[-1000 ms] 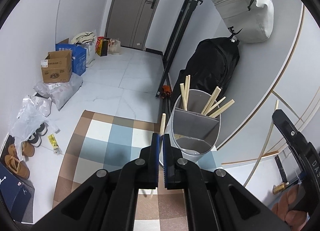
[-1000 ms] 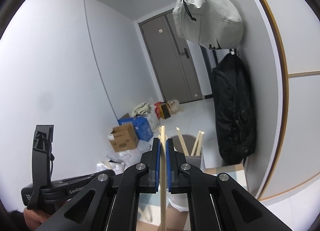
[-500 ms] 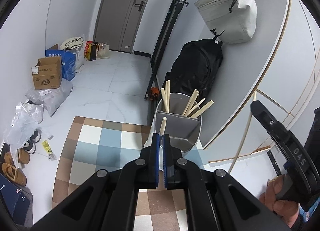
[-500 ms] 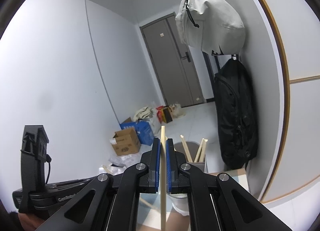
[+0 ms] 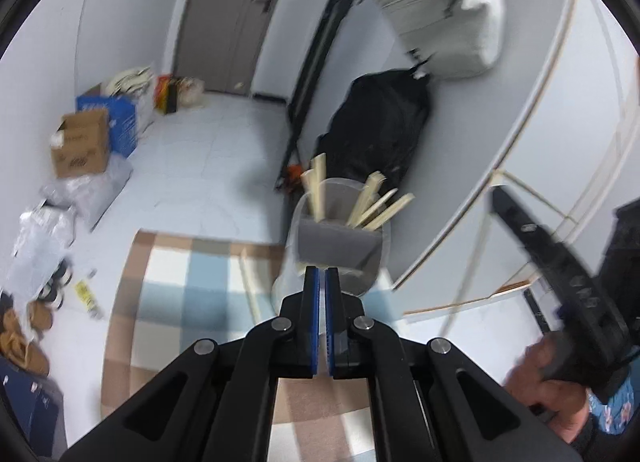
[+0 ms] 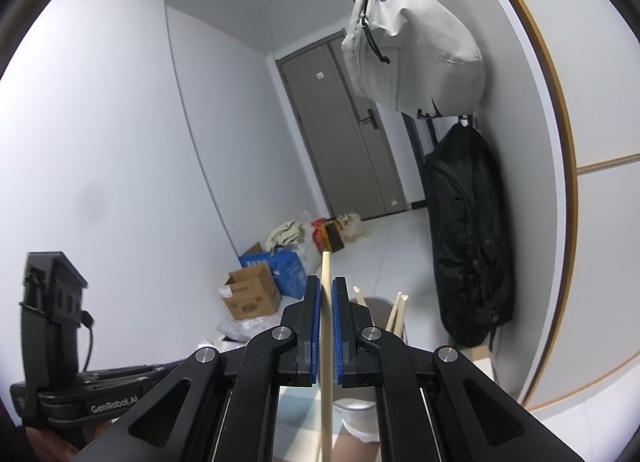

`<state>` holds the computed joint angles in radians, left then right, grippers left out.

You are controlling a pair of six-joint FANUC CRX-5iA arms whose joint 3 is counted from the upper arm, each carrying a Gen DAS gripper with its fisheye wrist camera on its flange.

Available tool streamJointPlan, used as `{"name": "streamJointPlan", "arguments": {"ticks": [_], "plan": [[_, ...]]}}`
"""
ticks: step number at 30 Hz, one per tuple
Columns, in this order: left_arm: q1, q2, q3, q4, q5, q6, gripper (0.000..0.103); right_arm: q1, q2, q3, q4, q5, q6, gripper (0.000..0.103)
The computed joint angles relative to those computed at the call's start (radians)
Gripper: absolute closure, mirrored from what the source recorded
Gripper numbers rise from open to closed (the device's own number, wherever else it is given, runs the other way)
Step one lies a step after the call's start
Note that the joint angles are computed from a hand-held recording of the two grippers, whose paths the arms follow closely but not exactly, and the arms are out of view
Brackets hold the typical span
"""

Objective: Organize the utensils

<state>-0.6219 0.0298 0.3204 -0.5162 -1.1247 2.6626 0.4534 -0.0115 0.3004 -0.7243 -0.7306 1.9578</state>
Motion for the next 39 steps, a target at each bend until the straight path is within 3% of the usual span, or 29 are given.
{"name": "streamJointPlan", "arguments": {"ticks": [2, 6, 8, 9, 12, 19, 31, 36, 39], "plan": [[0.018, -0.013, -0.036, 0.018, 0.010, 0.002, 0.103, -0.004, -0.002, -0.005, 0.000, -0.004, 0.002, 0.098], [0.088, 0.015, -0.062, 0.108, -0.041, -0.041, 0.102, -0.019, 0.003, -0.003, -0.006, -0.022, -0.005, 0.098], [0.146, 0.044, -0.068, 0.194, -0.043, -0.099, 0.083, -0.025, 0.007, -0.003, -0.006, -0.025, -0.003, 0.098], [0.165, 0.057, -0.068, 0.220, -0.046, -0.107, 0.068, -0.028, 0.010, -0.004, -0.007, -0.026, -0.002, 0.098], [0.222, 0.098, -0.074, 0.294, -0.018, -0.150, 0.063, -0.037, 0.016, -0.004, -0.014, -0.030, -0.003, 0.098], [0.271, 0.269, 0.057, 0.343, -0.132, -0.210, 0.065, -0.071, 0.050, 0.017, -0.041, -0.055, -0.019, 0.098], [0.283, 0.270, 0.031, 0.297, -0.145, -0.105, 0.066, -0.114, 0.068, 0.044, -0.131, -0.091, 0.003, 0.098], [0.248, 0.303, 0.084, 0.226, -0.187, -0.103, 0.072, -0.114, 0.059, 0.034, -0.135, -0.084, 0.011, 0.098], [0.254, 0.301, 0.077, 0.227, -0.167, -0.110, 0.078, -0.107, 0.055, 0.027, -0.123, -0.079, 0.004, 0.098]]}}
